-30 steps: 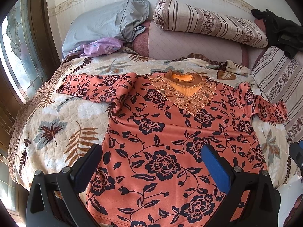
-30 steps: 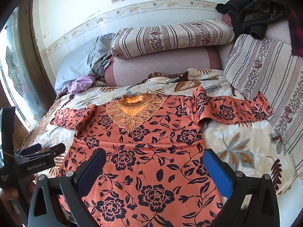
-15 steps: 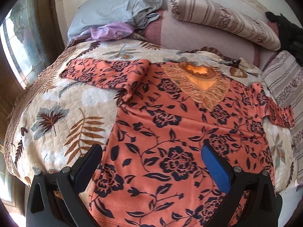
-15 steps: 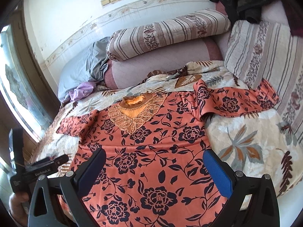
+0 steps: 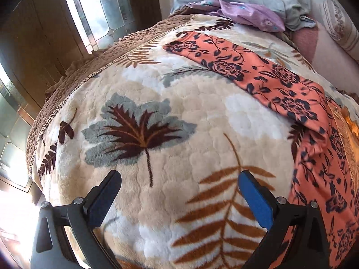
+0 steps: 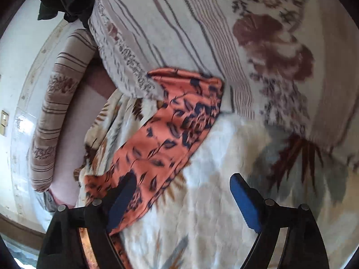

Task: Fold small clothes
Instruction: 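Grasp the sleeve cuff with the right gripper and lift it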

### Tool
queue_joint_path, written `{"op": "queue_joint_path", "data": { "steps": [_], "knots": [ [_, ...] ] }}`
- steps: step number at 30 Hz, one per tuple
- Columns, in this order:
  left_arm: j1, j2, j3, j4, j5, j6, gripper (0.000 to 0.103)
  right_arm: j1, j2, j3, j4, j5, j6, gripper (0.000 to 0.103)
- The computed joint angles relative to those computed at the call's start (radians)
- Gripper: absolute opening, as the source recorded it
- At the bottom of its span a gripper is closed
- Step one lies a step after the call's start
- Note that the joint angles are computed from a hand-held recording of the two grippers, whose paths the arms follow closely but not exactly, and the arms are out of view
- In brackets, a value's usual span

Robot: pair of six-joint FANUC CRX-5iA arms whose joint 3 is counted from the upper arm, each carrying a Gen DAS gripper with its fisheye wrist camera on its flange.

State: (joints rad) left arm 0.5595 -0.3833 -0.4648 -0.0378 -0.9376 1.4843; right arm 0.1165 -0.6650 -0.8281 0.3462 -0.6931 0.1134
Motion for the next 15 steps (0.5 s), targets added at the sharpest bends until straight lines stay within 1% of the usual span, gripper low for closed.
{"op": "queue_joint_path", "data": {
  "steps": [2, 4, 5, 7, 9, 10, 11, 12, 13, 15],
  "knots": [
    [0.002, 0.028, 0.0, -0.002, 0.034, 0.024, 0.103, -0.07, 0.092, 0.036, -0.007, 0.037, 0.036, 0.083],
    [0.005, 0.067, -0.002, 0.005, 0.041, 0.039, 0.103, -0.115, 0.184, 0.081, -0.018, 0.038, 0.072, 0.066],
    [0.011, 0.081, -0.009, 0.013, 0.043, 0.043, 0.103, -0.125, 0.22, 0.099, -0.024, 0.03, 0.085, 0.065],
    [0.016, 0.046, -0.059, 0.021, 0.127, 0.057, 0.103, -0.125, 0.26, 0.099, 0.056, 0.029, 0.036, 0.063],
    [0.021, 0.033, -0.081, 0.034, 0.155, 0.042, 0.103, -0.126, 0.293, 0.114, 0.094, 0.014, 0.009, 0.061],
    [0.037, 0.023, -0.1, 0.065, 0.17, 0.013, 0.103, -0.117, 0.296, 0.11, 0.12, -0.001, -0.012, 0.053],
    [0.049, 0.018, -0.113, 0.093, 0.179, -0.016, 0.103, -0.124, 0.315, 0.125, 0.119, -0.005, 0.003, 0.042],
    [0.059, 0.015, -0.122, 0.114, 0.184, -0.044, 0.103, -0.132, 0.329, 0.146, 0.099, -0.011, 0.031, 0.021],
    [0.067, 0.013, -0.13, 0.135, 0.189, -0.07, 0.103, -0.132, 0.327, 0.155, 0.093, -0.008, 0.039, 0.017],
    [0.085, 0.006, -0.151, 0.179, 0.207, -0.114, 0.103, -0.095, 0.296, 0.154, 0.144, -0.008, 0.015, 0.009]
  ]
}}
